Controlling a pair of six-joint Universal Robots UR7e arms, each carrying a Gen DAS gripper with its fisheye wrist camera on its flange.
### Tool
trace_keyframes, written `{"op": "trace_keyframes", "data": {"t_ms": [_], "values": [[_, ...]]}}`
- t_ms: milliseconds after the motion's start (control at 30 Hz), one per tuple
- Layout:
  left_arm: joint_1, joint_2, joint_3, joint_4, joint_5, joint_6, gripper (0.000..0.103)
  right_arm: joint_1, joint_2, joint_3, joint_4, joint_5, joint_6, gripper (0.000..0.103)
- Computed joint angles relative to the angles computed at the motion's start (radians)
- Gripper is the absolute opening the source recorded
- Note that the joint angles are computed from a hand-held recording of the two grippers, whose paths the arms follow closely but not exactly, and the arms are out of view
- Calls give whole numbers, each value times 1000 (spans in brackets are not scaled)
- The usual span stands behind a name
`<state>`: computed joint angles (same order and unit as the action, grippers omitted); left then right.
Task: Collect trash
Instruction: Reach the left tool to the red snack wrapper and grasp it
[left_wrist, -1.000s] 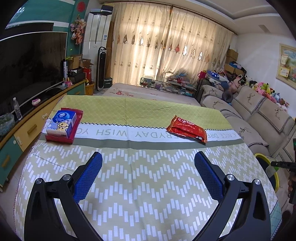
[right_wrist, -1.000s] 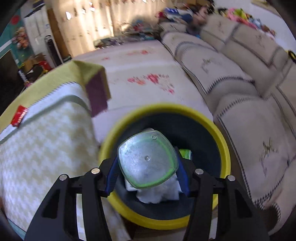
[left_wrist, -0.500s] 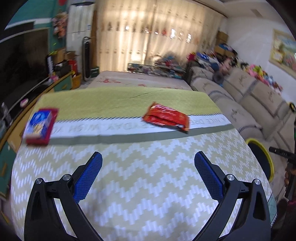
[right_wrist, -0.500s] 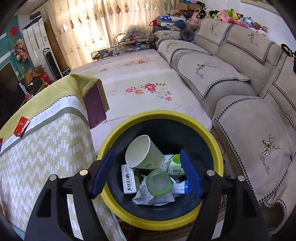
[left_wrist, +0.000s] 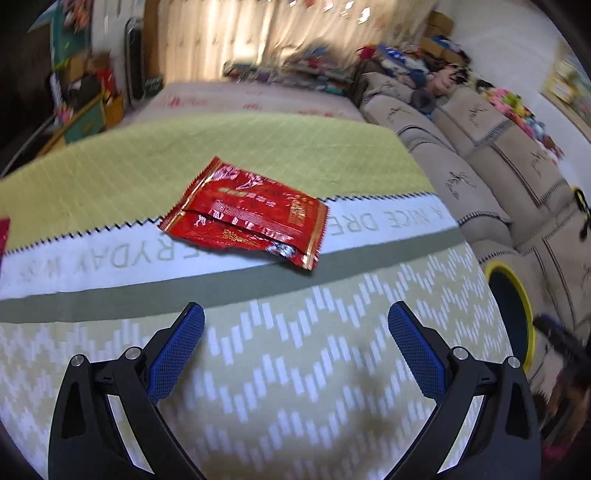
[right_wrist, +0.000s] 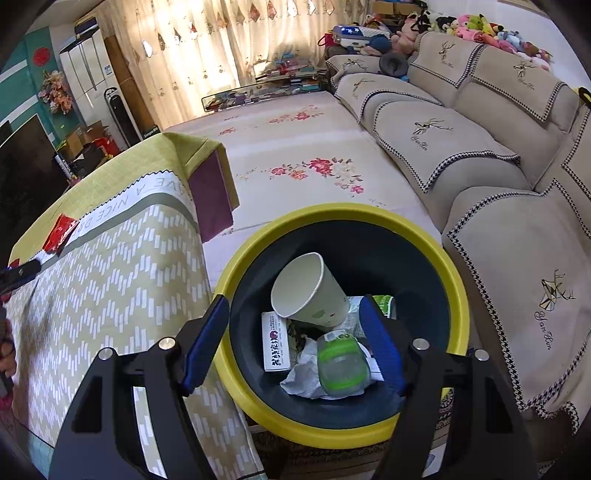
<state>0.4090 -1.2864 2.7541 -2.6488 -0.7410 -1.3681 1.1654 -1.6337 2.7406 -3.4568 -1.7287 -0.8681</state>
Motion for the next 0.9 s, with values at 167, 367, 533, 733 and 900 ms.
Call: {"op": "trace_keyframes", "data": {"t_ms": [167, 367, 533, 733, 900], "values": [[98, 71, -81, 14, 26, 17, 98, -2, 19, -10, 11, 5, -1, 69], [188, 92, -139, -35, 32, 27, 98, -13, 40, -18, 21, 9, -2, 69], [256, 94, -181, -48, 38, 45, 98, -26, 38, -21, 34, 18, -11, 69], [323, 102, -259, 30, 46, 30, 98, -40, 28, -23, 53, 31, -14, 69], [350, 130, -341, 189, 62, 9, 98, -53, 23, -23, 64, 39, -24, 69]]}}
